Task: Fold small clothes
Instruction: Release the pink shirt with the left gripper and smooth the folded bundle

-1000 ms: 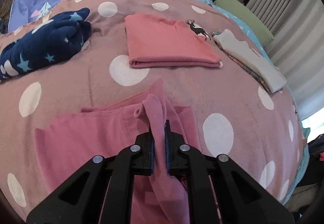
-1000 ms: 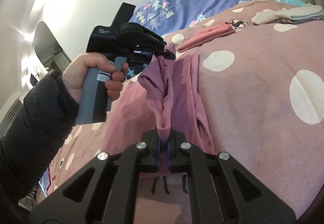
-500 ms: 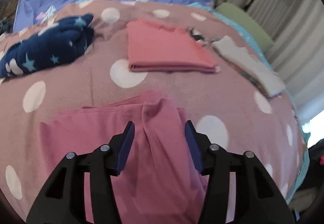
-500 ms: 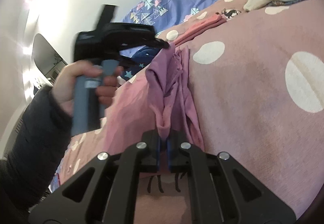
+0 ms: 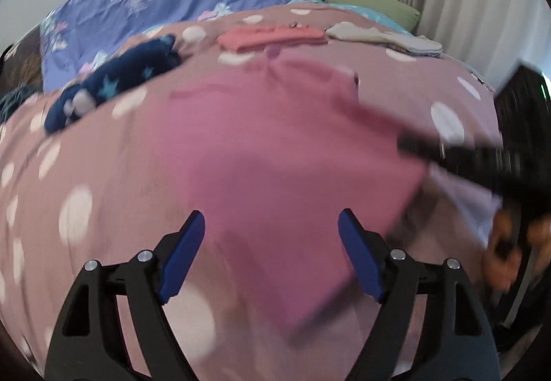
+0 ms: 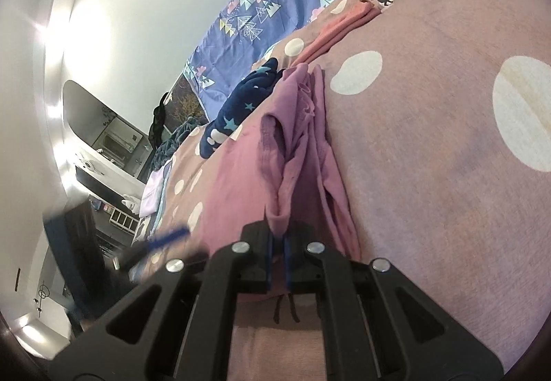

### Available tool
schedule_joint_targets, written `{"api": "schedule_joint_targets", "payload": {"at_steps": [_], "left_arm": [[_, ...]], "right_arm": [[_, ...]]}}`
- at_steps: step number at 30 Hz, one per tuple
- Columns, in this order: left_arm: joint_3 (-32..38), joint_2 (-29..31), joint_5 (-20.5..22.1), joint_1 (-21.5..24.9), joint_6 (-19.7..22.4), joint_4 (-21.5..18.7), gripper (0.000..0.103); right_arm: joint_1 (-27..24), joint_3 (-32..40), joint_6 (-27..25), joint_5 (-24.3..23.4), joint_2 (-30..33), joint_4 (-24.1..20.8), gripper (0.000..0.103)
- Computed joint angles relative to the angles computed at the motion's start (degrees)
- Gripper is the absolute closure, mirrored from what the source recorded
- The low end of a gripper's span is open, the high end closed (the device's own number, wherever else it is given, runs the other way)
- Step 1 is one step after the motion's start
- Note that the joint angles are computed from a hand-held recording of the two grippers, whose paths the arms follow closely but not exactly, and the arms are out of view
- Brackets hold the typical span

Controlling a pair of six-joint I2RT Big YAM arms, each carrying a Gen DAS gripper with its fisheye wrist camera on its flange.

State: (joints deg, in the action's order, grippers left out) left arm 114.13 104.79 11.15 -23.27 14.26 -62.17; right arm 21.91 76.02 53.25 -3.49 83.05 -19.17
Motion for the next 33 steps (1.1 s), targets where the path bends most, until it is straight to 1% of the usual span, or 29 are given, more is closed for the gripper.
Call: {"api": "schedule_joint_targets", "payload": {"at_steps": [3,4,5,7,9,13,16,17,18,22,26,29,30,31,33], "left_arm": [[-7.01,-3.9,2.28,0.9,-2.38,2.4,0.022],[-8.92,-4.82,1.53,0.81,-2.61,3.69,0.021],[-10.32,-5.38,-0.18,0.55,-2.48,5.02,0.021],[-12.44,-6.08,-5.12,-0.25,-2.49,7.52,0.021],[-13.15,-6.11,-8.77,-0.76,-3.19,9.07,0.021],[-13.56,-6.12,-9.75,-0.84,-6.26,10.1,0.021],[-14.86,-6.53,-14.26,-1.27,-7.37,11.65,0.021],[-15.13,-6.53,-16.2,-1.32,-7.45,11.77,0.021],[-15.1,-6.33,-17.23,-1.09,-7.39,11.35,0.021],[-15.88,-6.97,-15.11,0.42,-8.27,10.61,0.02],[-17.21,-7.79,-15.11,0.53,-7.47,10.84,0.02],[-17.48,-8.15,-14.53,0.82,-7.01,10.69,0.02],[-17.57,-8.3,-14.21,0.96,-6.87,10.57,0.02],[-17.61,-8.43,-13.73,1.1,-6.78,10.3,0.02],[-16.99,-8.6,-10.52,1.57,-6.63,8.12,0.029]], "right_arm": [[0.13,0.75,-0.06,0.36,0.06,-0.69,0.098],[0.16,0.96,0.07,0.45,0.09,-0.79,0.099],[0.15,1.15,0.15,0.51,0.16,-0.84,0.099],[0.1,1.68,0.56,0.47,0.23,-0.99,0.099],[0.01,1.86,1.09,0.31,0.05,-0.95,0.099],[-0.23,1.65,2.02,0.17,-0.42,-0.53,0.099],[-0.25,1.51,2.57,0.31,-0.69,-0.45,0.099],[-0.26,1.48,2.67,0.48,-0.75,-0.66,0.099],[-0.3,1.49,2.63,0.47,-0.75,-1.45,0.099],[-0.34,0.59,3.83,0.35,-0.43,-4.83,0.099],[-0.36,-1.21,5.51,-0.37,-0.32,-5.86,0.098],[-0.26,-0.97,4.33,-0.23,-0.5,-7.05,0.097],[-0.22,-0.54,3.65,0.31,-0.57,-8.14,0.095],[-0.18,-0.32,3.18,1.02,-0.7,-8.92,0.092],[-0.1,-0.03,2.49,3.05,-1.14,-10.54,0.09]]}}
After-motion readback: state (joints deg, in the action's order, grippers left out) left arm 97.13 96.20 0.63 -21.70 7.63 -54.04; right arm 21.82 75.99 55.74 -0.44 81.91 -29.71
